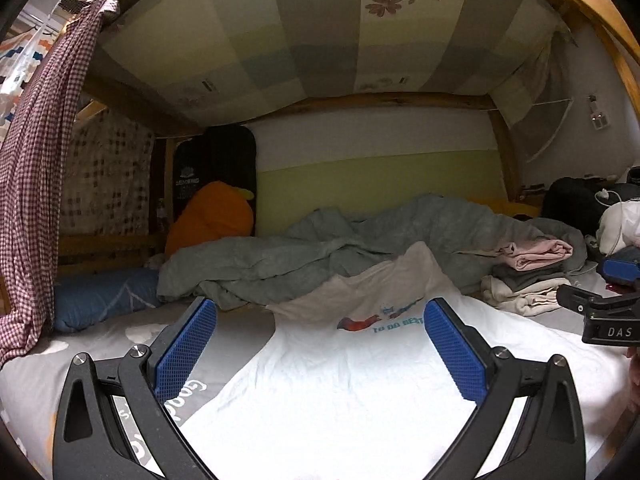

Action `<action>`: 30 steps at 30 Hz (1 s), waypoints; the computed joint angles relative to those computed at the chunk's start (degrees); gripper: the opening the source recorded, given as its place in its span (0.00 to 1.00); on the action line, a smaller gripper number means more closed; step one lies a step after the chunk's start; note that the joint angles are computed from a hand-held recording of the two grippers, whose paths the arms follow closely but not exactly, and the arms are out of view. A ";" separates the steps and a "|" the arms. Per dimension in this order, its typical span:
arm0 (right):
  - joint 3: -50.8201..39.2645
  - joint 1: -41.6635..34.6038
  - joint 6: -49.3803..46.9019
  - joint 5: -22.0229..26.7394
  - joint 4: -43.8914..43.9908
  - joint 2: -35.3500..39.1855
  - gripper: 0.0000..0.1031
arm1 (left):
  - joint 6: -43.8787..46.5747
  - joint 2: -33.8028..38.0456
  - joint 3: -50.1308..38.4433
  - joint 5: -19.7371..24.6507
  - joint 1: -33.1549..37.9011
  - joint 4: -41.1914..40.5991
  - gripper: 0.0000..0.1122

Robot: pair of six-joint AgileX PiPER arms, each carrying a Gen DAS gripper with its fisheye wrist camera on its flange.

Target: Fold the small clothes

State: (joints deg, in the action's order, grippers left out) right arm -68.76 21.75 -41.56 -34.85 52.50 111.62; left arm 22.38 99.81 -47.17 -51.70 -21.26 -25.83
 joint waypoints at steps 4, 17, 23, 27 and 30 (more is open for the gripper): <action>1.10 -0.20 0.81 0.75 -1.14 -1.52 0.99 | -0.41 -0.97 1.07 -0.38 -0.20 0.65 0.92; 5.90 -0.17 -5.36 4.95 2.31 -8.57 0.99 | -1.22 -2.05 -0.91 7.48 -0.23 -2.94 0.92; 8.65 -10.52 4.04 21.41 2.06 -13.04 0.84 | -0.64 -3.66 -2.38 16.63 0.88 -4.28 0.92; 11.62 -16.26 1.87 25.75 9.41 -13.42 0.74 | -1.20 -3.29 -2.28 17.94 0.78 -4.36 0.92; 13.53 -19.71 5.57 29.69 8.09 -12.89 0.69 | -0.14 -2.98 -2.03 17.19 0.14 -5.41 0.92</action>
